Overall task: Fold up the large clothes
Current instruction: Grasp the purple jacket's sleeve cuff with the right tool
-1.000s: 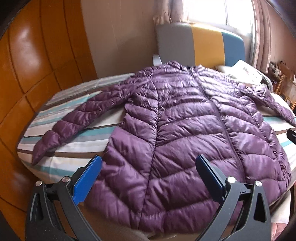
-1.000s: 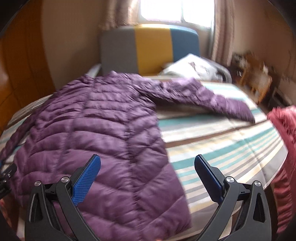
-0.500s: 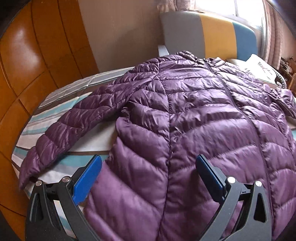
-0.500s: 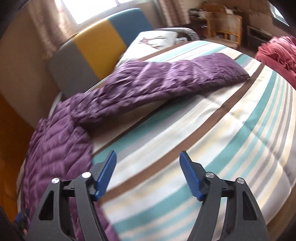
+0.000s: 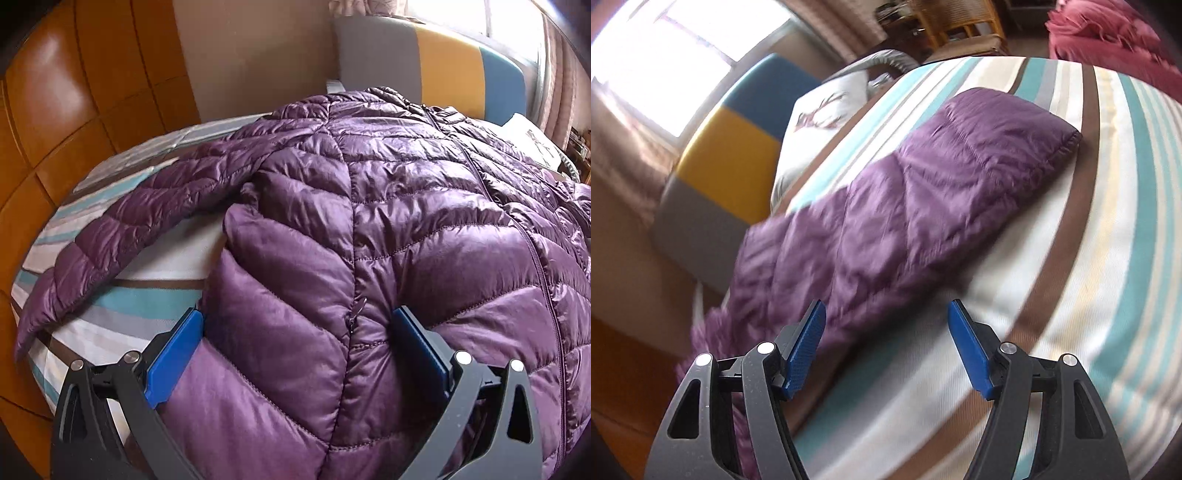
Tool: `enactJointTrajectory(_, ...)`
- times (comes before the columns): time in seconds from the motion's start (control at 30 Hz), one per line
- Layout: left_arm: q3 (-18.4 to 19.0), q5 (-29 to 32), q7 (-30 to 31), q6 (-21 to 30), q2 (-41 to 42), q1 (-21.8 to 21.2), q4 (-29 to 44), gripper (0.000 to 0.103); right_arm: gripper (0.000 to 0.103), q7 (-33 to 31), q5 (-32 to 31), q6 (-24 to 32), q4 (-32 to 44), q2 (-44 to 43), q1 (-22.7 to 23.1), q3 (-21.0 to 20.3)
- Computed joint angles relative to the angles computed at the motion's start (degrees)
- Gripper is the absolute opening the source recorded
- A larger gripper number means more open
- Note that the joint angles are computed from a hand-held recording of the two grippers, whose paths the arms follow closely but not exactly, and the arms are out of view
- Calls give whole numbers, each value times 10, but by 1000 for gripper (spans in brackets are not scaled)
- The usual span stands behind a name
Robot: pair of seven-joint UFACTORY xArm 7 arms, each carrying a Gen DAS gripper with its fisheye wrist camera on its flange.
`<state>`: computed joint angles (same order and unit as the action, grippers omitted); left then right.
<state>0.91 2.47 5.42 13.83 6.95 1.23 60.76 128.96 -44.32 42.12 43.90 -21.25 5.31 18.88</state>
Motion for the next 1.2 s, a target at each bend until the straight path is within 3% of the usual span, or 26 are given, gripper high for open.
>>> enactJointTrajectory(0.2,-14,-66,45,12,3,14,4,101,65,76,-50,-42,-29,-17,-39,-6)
enactJointTrajectory(0.27,-13,-68,48,6,3,12,1,101,56,92,-54,-43,-29,-16,-48,-4)
enactJointTrajectory(0.33,-11,-65,46,2,2,10,-2,101,33,116,-51,-44,-41,-25,-55,-6)
enactJointTrajectory(0.47,-6,-50,36,1,3,6,-1,101,15,144,-63,-71,-64,-38,-74,-10)
enactJointTrajectory(0.57,-5,-44,32,-1,4,5,-1,101,13,78,-37,-42,-42,-24,-65,-15)
enactJointTrajectory(0.83,-8,-49,35,-6,5,8,-1,101,9,-125,-44,167,112,81,0,1)
enactJointTrajectory(1.07,-10,-60,43,-8,4,10,-4,101,9,-278,-121,312,284,231,80,8)
enactJointTrajectory(1.2,-11,-66,49,-9,3,11,-5,101,9,-348,-177,355,374,309,138,2)
